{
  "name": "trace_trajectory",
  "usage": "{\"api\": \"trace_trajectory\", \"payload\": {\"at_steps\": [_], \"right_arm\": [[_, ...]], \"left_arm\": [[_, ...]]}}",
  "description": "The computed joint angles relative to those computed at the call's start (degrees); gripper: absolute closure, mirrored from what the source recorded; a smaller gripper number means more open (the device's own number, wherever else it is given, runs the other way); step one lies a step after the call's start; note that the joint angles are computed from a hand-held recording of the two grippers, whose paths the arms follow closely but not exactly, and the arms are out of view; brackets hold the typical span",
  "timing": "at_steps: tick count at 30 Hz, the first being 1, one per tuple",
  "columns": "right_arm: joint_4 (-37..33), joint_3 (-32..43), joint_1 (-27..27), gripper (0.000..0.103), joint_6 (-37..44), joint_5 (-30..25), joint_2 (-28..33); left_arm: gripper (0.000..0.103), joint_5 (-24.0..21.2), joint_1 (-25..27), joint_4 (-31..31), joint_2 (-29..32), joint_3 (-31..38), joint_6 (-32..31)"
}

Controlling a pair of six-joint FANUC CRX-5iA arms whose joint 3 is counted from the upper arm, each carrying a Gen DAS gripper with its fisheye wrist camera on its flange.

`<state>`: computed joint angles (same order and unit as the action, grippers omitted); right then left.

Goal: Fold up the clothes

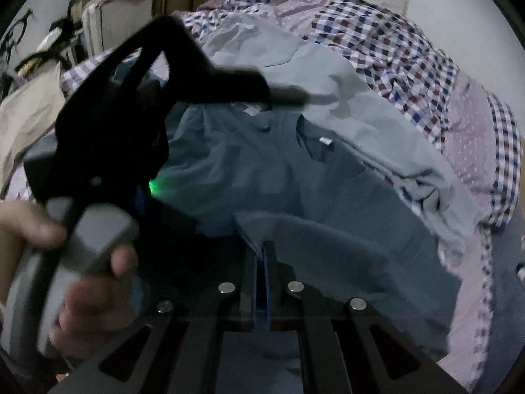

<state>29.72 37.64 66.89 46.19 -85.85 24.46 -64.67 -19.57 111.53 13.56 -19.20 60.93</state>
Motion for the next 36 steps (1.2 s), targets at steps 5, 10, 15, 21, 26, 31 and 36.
{"api": "trace_trajectory", "payload": {"at_steps": [5,10,15,21,26,31,36], "right_arm": [[-0.17,-11.61,0.22,0.099,-9.56,10.06,-5.89],[1.07,-21.45,-0.30,0.098,-18.29,20.59,-10.78],[1.59,-24.45,-1.00,0.098,-19.71,24.95,-11.90],[3.34,-24.46,-2.05,0.096,-20.03,28.76,-10.77],[3.71,-25.25,-2.27,0.049,-19.33,31.25,-11.75],[0.42,-27.26,-3.26,0.036,-13.90,30.22,-15.45],[0.46,-32.47,-5.28,0.036,-13.20,25.41,-22.46]], "left_arm": [[0.026,2.53,3.03,-9.61,-1.14,1.84,0.72],[0.043,4.42,5.41,-19.37,-2.32,3.61,2.43],[0.085,4.81,7.42,-30.11,-2.70,5.83,5.97],[0.101,6.17,8.32,-33.52,-3.15,7.46,4.25],[0.102,8.35,8.52,-33.51,-2.54,10.02,0.48],[0.103,9.68,8.46,-32.05,-2.13,10.06,-0.65],[0.103,10.11,9.78,-31.22,-1.66,10.04,-0.04]]}}
